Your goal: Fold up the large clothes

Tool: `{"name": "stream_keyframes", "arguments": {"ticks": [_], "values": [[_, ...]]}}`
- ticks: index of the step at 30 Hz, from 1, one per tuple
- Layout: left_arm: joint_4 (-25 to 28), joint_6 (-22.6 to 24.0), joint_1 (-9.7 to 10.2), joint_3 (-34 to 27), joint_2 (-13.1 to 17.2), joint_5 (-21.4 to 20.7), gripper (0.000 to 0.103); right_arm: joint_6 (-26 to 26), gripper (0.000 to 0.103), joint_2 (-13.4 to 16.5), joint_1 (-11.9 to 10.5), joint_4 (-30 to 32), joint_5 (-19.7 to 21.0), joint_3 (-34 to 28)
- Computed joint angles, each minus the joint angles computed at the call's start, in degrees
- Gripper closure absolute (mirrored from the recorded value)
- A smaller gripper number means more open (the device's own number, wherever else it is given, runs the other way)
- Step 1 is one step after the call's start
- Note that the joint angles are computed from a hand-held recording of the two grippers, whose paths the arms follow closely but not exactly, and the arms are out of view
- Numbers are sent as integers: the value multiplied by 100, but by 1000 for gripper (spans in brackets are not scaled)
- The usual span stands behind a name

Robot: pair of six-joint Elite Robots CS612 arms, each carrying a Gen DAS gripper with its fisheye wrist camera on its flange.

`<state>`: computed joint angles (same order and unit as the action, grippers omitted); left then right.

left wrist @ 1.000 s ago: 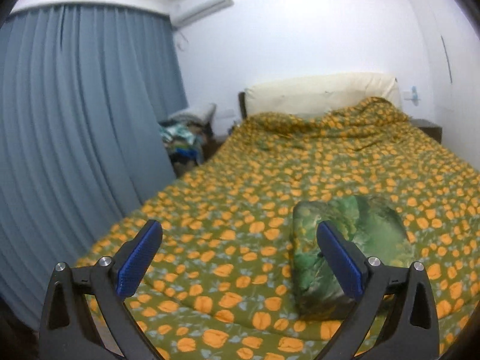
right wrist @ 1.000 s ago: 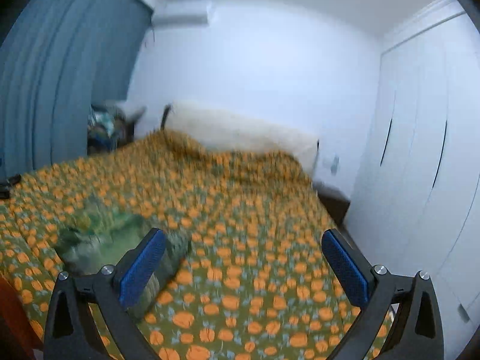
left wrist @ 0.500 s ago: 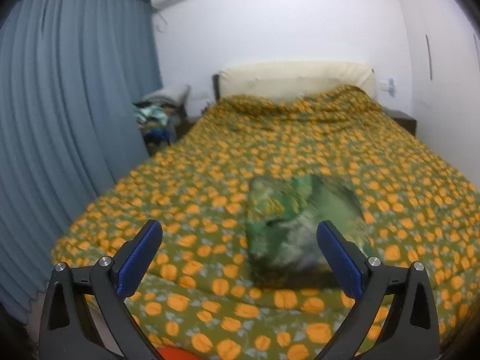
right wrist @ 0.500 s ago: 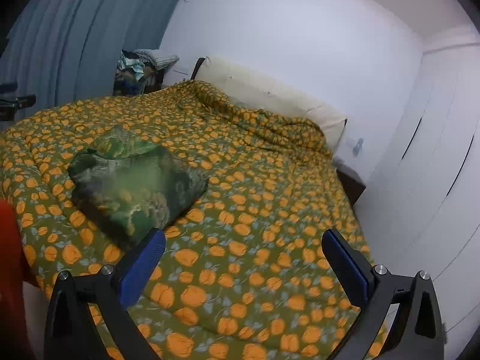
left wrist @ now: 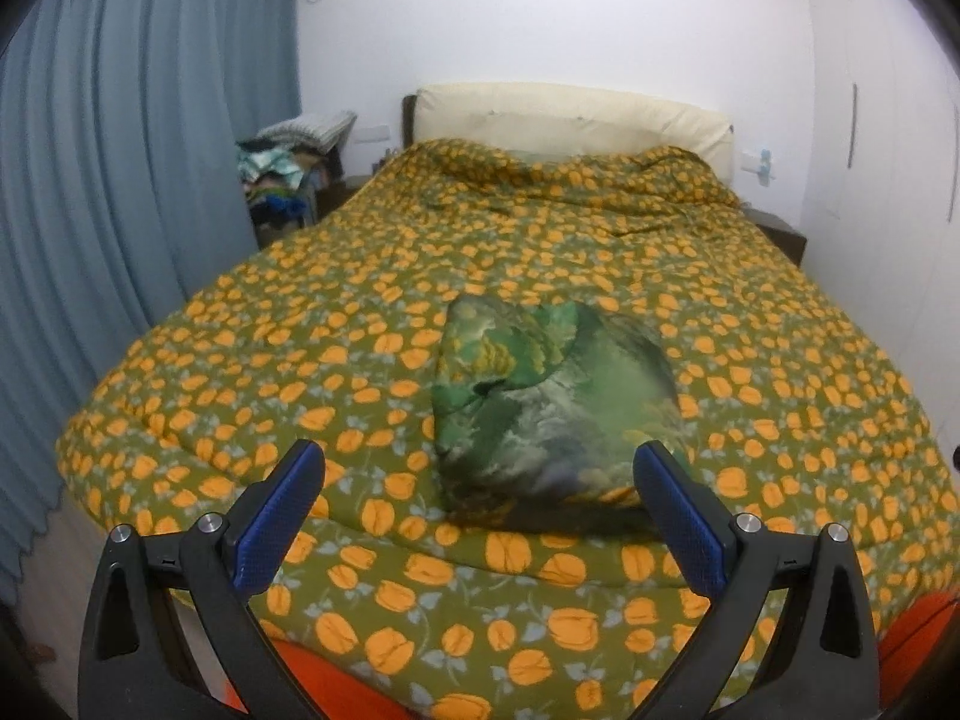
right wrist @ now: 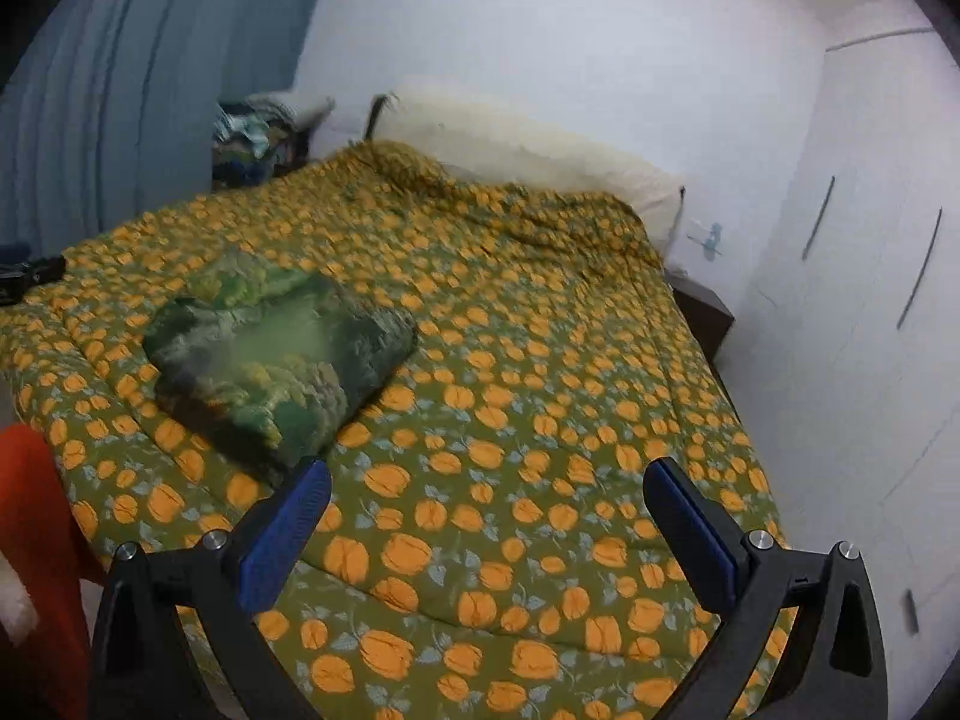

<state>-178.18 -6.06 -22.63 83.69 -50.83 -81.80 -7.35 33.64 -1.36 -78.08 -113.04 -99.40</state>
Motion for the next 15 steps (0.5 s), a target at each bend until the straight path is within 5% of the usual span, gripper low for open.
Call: {"name": "stream_keyframes", "arguments": {"ticks": [9, 12, 15], "values": [[1270, -496, 133, -324, 213, -438, 1, 301, 1, -38, 8, 630, -320, 70], [1716, -373, 221, -594, 345, -626, 1, 336, 1, -24, -48, 686, 20, 22], [1682, -334, 375, -893, 520, -877, 1, 394, 1, -3, -169, 863, 816, -58]]}}
